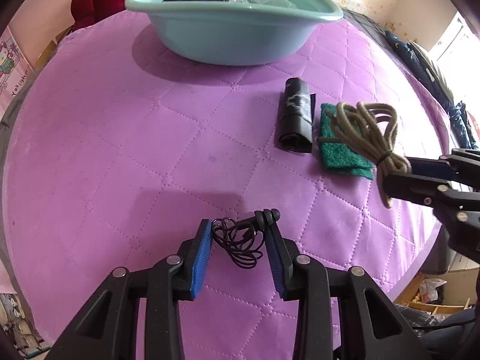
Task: Organize soft objects
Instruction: 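Lift the held rope and earphones over the teal basin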
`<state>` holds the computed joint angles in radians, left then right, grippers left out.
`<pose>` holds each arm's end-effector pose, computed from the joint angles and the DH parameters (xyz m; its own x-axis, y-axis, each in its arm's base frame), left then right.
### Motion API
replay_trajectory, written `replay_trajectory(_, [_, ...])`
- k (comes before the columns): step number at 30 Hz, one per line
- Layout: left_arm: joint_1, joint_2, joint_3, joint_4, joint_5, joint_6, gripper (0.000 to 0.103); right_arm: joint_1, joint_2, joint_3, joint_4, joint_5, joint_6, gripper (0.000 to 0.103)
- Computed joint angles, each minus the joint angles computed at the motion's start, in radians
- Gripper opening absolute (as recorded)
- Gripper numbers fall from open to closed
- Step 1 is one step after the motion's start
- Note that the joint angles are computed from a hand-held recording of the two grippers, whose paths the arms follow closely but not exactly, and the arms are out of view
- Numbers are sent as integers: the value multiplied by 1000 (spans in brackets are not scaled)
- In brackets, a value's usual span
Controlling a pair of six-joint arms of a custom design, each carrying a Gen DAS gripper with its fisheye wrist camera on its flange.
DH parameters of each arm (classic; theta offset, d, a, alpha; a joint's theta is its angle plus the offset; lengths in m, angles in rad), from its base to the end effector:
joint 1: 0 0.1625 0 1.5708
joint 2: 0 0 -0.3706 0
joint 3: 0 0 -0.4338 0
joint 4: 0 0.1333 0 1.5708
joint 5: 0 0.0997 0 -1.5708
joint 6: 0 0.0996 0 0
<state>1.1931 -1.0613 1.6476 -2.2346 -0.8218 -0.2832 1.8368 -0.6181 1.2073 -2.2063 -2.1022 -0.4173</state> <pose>-0.0517 -0.6757 0.1810 -0.7750 -0.0467 -0.6302 0.1574 0.9516 -0.2640 0.2813 -0.7175 0.0550 -0.6596 -0.5771 0.4815 -0.5797 0.7984 0.1628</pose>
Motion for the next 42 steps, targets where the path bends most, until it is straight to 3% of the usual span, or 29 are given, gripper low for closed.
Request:
replay_trajectory(22, [-79, -103, 65, 30, 28, -48, 39, 18, -30, 8, -5, 11, -56, 25])
replay_trajectory(35, [-108, -81, -11, 39, 46, 0, 39, 37, -12, -69, -1, 19, -86, 25])
replay_trajectory(42, [-112, -42, -83, 34, 53, 52, 39, 51, 35, -179, 18, 26, -103, 25])
